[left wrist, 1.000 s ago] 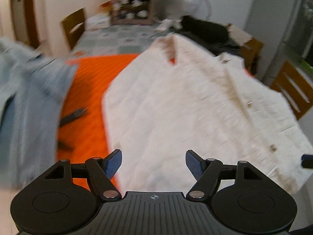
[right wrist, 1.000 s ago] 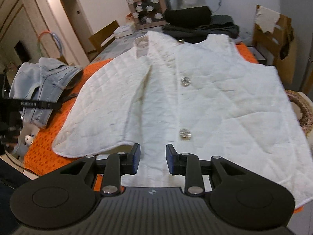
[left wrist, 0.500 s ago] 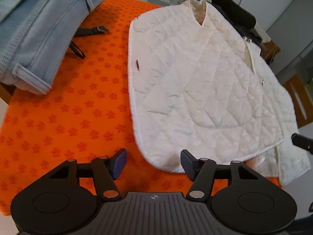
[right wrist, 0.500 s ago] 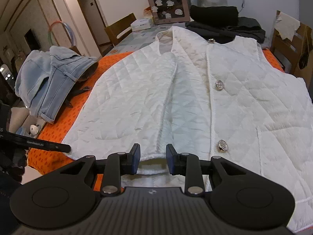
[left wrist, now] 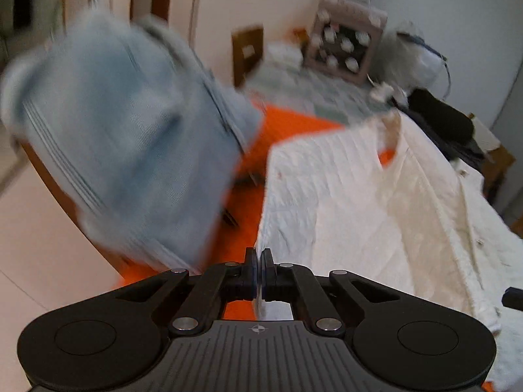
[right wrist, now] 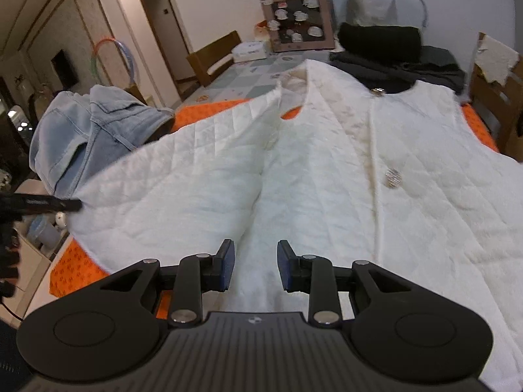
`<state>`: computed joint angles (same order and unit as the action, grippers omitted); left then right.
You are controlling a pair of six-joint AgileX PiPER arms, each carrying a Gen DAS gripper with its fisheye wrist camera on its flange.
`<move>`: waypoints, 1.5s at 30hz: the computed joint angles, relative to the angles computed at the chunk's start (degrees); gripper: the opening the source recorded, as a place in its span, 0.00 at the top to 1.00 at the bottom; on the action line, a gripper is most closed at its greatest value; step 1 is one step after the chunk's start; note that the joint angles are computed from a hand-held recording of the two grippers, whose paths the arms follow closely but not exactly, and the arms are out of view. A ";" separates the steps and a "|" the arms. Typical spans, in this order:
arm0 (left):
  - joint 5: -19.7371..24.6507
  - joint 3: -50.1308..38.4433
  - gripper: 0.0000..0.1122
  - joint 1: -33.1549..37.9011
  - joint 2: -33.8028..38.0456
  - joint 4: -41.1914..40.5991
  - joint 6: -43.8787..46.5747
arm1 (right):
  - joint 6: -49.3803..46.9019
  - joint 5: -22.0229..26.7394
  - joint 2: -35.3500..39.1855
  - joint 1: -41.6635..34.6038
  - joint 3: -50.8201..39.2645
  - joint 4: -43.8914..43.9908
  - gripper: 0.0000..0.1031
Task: Fold clothes
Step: 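Grasp the vest front edge with the left tool and lift it toward the buttons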
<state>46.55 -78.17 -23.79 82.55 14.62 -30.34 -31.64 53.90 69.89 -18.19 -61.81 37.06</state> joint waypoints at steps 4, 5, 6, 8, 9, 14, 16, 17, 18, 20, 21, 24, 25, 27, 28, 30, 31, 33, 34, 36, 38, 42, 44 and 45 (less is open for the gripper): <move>1.74 -4.72 0.96 0.77 -1.00 3.17 1.15 | 0.20 -4.69 6.72 6.41 -2.57 0.93 0.68; 2.09 -5.97 0.96 0.73 -1.06 3.05 1.98 | -0.12 -5.65 8.41 7.79 -3.27 1.53 0.68; 2.45 -7.25 0.96 0.70 -1.08 2.90 2.84 | -0.76 -6.40 10.08 8.97 -3.88 2.82 0.68; 3.19 -9.94 0.96 0.65 -1.02 2.54 4.58 | -2.40 -7.25 13.36 11.02 -5.09 6.10 0.68; 3.79 -11.39 0.96 0.43 -0.84 2.24 5.27 | -3.11 -7.61 15.06 12.17 -5.82 7.42 0.68; 4.85 -17.80 0.96 -2.81 0.71 -1.49 10.67 | -3.48 -8.72 22.10 19.08 -8.82 5.74 0.68; 4.81 -19.42 0.96 -4.74 1.22 -3.55 13.14 | -2.61 -8.79 23.93 20.92 -9.20 3.69 0.68; 4.74 -20.09 0.96 -5.72 1.46 -4.74 14.48 | -2.55 -8.82 24.53 21.55 -9.27 3.07 0.68; 4.63 -20.96 0.96 -6.61 2.11 -6.71 16.39 | -3.54 -8.95 24.18 21.47 -8.86 3.51 0.68; 4.02 -22.19 0.96 -8.47 3.53 -10.37 20.14 | -4.20 -8.32 23.17 20.43 -8.46 4.28 0.68; 3.56 -22.47 0.96 -9.35 4.29 -12.97 23.14 | -4.44 -8.11 22.03 19.20 -7.87 5.10 0.68; 3.50 -24.01 0.96 -11.58 7.83 -19.50 31.56 | -3.83 -6.25 17.98 14.00 -6.77 5.41 0.68; 3.69 -24.65 0.96 -12.36 9.16 -21.55 34.31 | -3.41 -5.07 16.65 11.60 -6.79 5.05 0.68; 4.39 -25.08 0.96 -13.20 12.09 -26.54 39.43 | -2.65 -2.26 14.49 6.69 -7.11 4.85 0.68; 4.83 -25.59 0.96 -13.61 13.59 -28.03 41.23 | -2.44 -0.50 13.63 3.89 -7.59 4.94 0.67; 6.62 -27.43 0.96 -14.39 17.03 -30.76 45.09 | -2.90 4.00 12.82 -1.65 -9.72 6.07 0.66; 7.47 -28.43 0.96 -14.77 18.85 -31.93 46.91 | -3.04 5.82 12.53 -4.02 -10.96 6.67 0.64; 7.94 -29.68 0.96 -15.46 21.86 -33.59 49.43 | -3.06 8.75 12.69 -7.55 -13.47 7.89 0.60; 8.06 -30.00 0.96 -15.52 22.86 -34.50 50.61 | -2.84 9.89 13.07 -8.67 -14.78 8.47 0.57; 8.53 -31.09 0.96 -16.05 25.35 -35.75 52.34 | -2.93 11.22 14.20 -9.47 -16.47 9.88 0.52; 9.11 -31.07 0.96 -16.04 26.80 -36.60 53.65 | -3.52 11.55 14.93 -8.99 -16.71 10.15 0.50; 9.45 -30.69 0.96 -16.34 28.57 -38.47 55.23 | -3.51 9.08 19.69 -2.74 -19.43 5.64 0.50; 9.34 -29.88 0.96 -16.34 28.40 -39.31 55.55 | -2.64 6.69 21.55 0.60 -19.77 1.70 0.51; 9.57 -29.40 0.96 -15.96 28.19 -40.15 55.96 | -1.98 5.07 22.18 2.14 -19.53 -0.51 0.61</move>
<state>56.12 -107.58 -39.75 110.73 -25.53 25.62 -33.63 58.97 92.07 -16.04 -81.35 36.56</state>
